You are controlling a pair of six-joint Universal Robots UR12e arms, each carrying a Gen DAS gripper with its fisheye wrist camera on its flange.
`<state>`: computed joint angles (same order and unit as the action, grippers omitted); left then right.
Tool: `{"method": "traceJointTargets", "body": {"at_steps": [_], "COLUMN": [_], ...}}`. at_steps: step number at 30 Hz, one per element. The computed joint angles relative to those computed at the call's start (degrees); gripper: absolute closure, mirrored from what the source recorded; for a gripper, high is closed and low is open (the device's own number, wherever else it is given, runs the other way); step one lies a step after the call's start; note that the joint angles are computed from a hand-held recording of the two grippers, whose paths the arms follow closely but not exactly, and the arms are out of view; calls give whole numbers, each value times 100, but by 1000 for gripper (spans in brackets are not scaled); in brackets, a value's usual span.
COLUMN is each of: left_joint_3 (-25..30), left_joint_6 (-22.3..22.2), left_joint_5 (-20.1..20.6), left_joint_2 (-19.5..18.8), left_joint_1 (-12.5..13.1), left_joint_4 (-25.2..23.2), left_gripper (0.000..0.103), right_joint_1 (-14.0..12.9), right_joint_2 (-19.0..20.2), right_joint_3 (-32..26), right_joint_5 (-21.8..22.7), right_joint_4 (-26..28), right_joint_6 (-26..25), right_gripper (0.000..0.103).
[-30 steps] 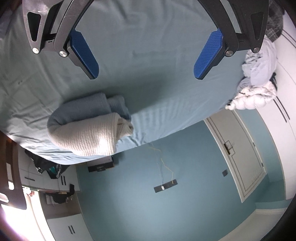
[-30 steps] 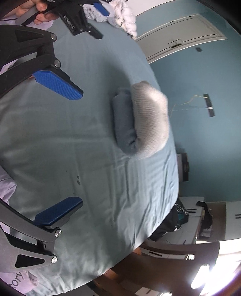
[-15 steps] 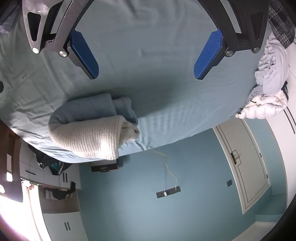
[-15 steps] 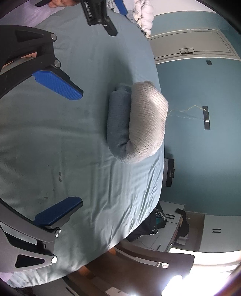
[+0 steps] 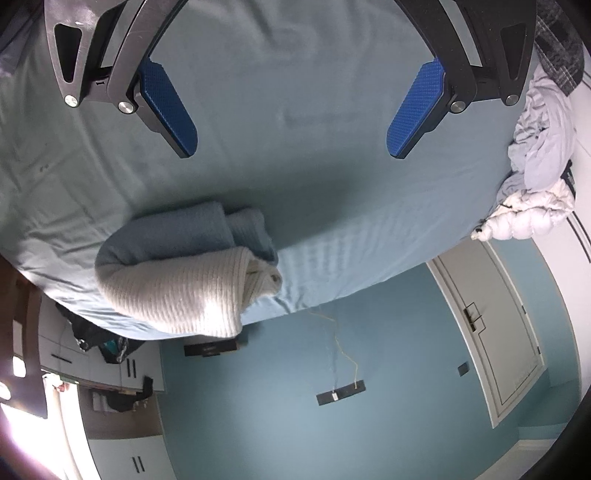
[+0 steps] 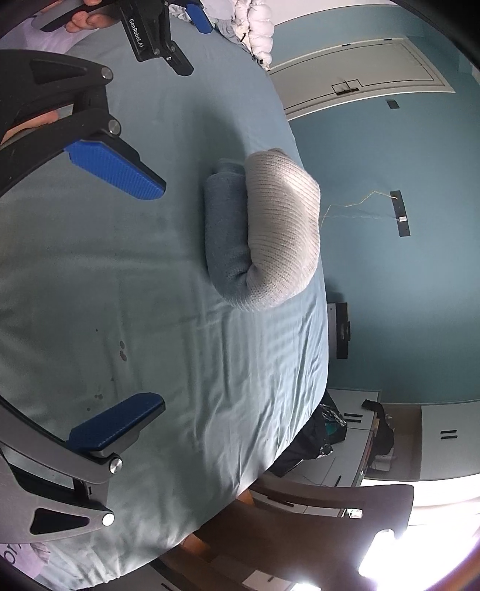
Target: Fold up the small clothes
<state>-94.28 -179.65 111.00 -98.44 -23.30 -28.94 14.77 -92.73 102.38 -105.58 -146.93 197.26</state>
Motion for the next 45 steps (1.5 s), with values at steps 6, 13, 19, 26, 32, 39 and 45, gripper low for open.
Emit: {"method": "traceJointTargets", "body": {"at_steps": [6,13,19,26,32,39,45], "left_joint_3": [2,-20,-39,-27,-21,-43,-49], "left_joint_6": [-110,-232,-358,-393,-381,-395,-429], "left_joint_5": [-167,-335,-405,-390,-395,-431,-547], "left_joint_2": [13,55,79,69,64,72,80], "left_joint_1": [52,108,142,141,138,138,151], "left_joint_4": [-211,-205,-123,-148,-147,-65,-61], "left_gripper": [0,0,0,0,0,0,0], "right_joint_1": [34,39,49,59,70,82,89], "right_joint_2": [93,116,100,103,110,101,102], "right_joint_3": [-96,-125,-96,-98,-113,-104,-109], "right_joint_5": [-164,-190,-195,-194,-196,-203,-217], "right_joint_4": [235,323,250,248,284,264,271], "right_joint_6": [-61,-39,-118,-184,-197,-229,-271], "right_gripper": [1,1,1,1,1,1,1]}}
